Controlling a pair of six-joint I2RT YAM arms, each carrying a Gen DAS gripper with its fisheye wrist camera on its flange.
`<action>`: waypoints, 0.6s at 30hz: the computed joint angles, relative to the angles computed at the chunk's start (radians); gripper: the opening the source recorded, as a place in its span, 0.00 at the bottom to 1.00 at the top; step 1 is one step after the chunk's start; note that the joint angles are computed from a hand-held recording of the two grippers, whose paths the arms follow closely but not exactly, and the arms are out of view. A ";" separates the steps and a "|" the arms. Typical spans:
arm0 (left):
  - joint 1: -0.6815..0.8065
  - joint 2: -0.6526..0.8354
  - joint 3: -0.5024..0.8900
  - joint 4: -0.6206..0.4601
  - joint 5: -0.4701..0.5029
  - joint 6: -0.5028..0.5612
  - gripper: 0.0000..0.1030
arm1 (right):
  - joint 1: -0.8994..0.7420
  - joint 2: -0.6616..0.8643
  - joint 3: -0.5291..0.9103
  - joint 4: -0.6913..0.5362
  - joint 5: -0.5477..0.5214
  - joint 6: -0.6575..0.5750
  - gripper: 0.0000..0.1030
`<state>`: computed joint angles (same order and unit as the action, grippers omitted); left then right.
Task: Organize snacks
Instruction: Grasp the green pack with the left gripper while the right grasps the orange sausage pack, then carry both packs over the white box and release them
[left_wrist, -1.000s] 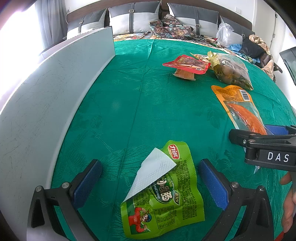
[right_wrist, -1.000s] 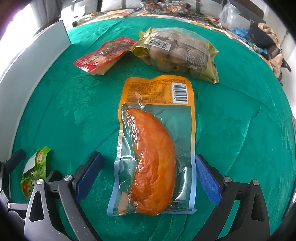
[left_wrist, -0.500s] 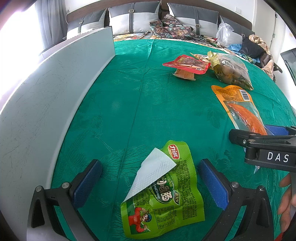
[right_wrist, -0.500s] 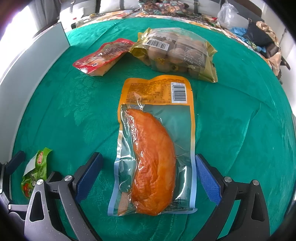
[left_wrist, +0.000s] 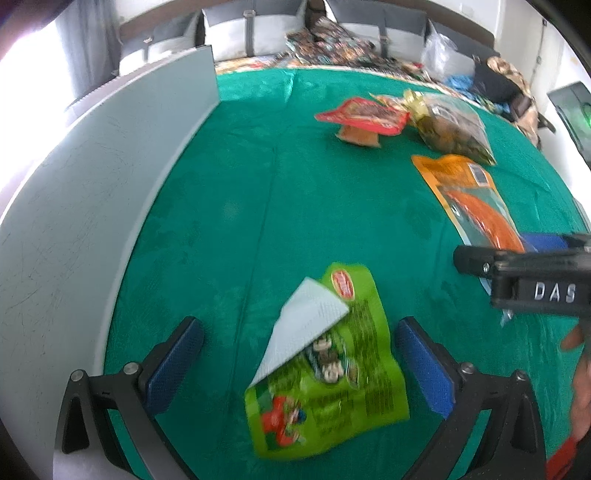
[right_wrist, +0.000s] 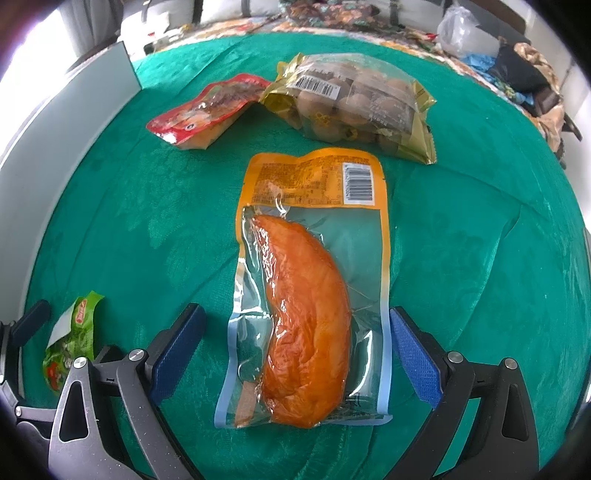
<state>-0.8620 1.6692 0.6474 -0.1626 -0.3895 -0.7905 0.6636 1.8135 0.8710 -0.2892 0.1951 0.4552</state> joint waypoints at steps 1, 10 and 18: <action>0.000 -0.031 -0.012 -0.009 0.001 0.010 0.68 | -0.005 0.000 0.011 -0.023 -0.010 -0.013 0.92; -0.010 -0.203 -0.156 0.029 0.065 -0.035 0.53 | -0.085 -0.181 -0.142 -0.011 -0.161 -0.023 0.56; -0.088 -0.308 -0.160 -0.074 0.000 -0.097 0.53 | -0.185 -0.390 -0.359 0.130 -0.419 0.086 0.56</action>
